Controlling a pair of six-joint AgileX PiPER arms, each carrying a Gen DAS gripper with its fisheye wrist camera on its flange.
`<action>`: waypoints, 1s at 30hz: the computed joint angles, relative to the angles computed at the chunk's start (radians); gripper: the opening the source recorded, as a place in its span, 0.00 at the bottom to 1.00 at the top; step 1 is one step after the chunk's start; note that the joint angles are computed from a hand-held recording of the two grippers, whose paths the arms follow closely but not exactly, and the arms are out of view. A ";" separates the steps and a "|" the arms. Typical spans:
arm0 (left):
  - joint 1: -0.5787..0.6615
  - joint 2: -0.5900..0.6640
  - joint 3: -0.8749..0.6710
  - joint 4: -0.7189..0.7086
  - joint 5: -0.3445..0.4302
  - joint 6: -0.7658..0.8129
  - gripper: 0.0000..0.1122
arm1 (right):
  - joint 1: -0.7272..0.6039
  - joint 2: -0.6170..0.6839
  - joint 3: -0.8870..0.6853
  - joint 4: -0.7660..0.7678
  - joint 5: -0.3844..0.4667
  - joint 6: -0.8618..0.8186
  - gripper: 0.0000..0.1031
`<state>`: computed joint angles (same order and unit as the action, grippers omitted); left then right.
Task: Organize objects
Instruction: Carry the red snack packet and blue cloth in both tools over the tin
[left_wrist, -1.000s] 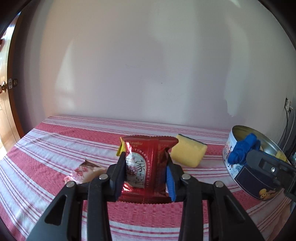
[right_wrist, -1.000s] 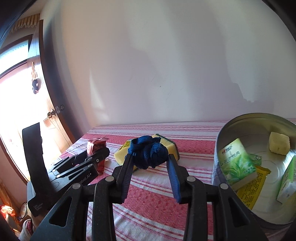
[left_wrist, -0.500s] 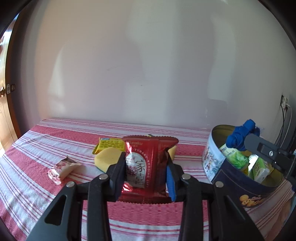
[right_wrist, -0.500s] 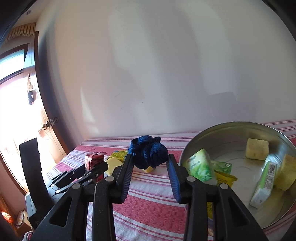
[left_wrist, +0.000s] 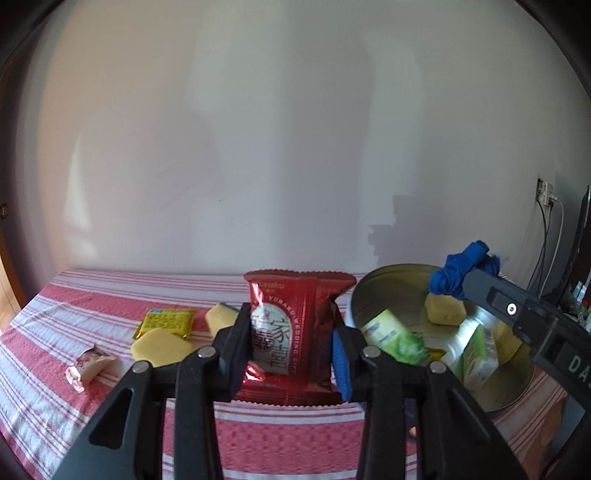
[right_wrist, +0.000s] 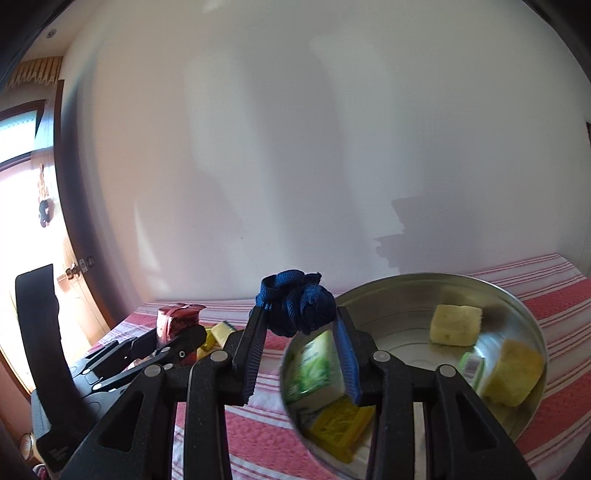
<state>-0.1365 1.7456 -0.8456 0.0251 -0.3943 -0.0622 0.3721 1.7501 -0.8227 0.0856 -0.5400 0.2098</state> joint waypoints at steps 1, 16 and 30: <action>-0.016 -0.005 -0.003 -0.022 0.006 0.020 0.33 | -0.014 -0.005 0.006 0.000 -0.006 -0.001 0.39; -0.175 0.068 -0.128 -0.173 0.061 0.163 0.33 | -0.246 -0.031 0.043 -0.099 -0.028 0.059 0.39; -0.325 0.201 -0.344 -0.734 0.184 0.702 0.33 | -0.303 0.034 -0.016 0.015 0.009 -0.137 0.39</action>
